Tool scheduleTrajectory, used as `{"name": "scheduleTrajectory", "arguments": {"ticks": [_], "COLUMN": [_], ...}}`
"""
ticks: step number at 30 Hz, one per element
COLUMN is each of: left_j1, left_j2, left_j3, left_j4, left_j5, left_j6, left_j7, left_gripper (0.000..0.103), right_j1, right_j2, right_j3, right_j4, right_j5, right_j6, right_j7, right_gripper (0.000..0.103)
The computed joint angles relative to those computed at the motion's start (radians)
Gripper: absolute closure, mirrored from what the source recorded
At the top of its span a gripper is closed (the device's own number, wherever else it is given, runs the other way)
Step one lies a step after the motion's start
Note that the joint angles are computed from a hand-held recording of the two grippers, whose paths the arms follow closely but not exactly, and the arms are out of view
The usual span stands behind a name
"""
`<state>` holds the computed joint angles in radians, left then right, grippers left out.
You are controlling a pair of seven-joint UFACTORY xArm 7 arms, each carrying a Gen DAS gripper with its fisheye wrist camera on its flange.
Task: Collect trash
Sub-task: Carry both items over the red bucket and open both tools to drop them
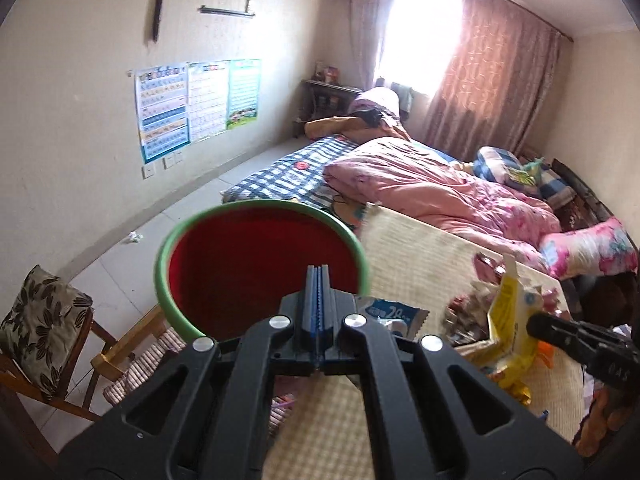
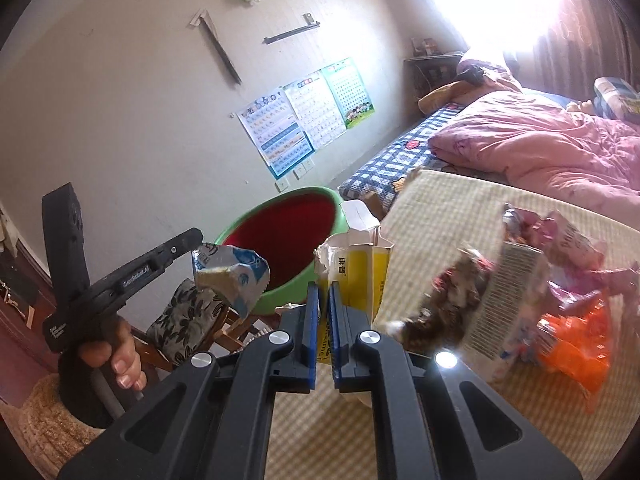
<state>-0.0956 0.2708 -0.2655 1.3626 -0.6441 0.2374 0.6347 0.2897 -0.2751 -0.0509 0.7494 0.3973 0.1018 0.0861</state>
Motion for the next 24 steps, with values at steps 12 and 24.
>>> {"name": "scheduleTrajectory", "arguments": {"ticks": [12, 24], "left_j1": [0.066, 0.104], "left_j2": [0.178, 0.355], "left_j3": [0.011, 0.01], "left_j4": [0.23, 0.456], "left_j5": [0.059, 0.135], "left_j6": [0.102, 0.266], "left_j7": [0.017, 0.008], "left_gripper": [0.103, 0.103], "right_j1": [-0.134, -0.061], "right_j2": [0.264, 0.489], "right_j3": [0.132, 0.076], "right_j4": [0.289, 0.512], "right_j5": [-0.303, -0.514], "right_j6": [-0.044, 0.031], "right_j7": [0.26, 0.492], "right_gripper": [0.098, 0.094]}}
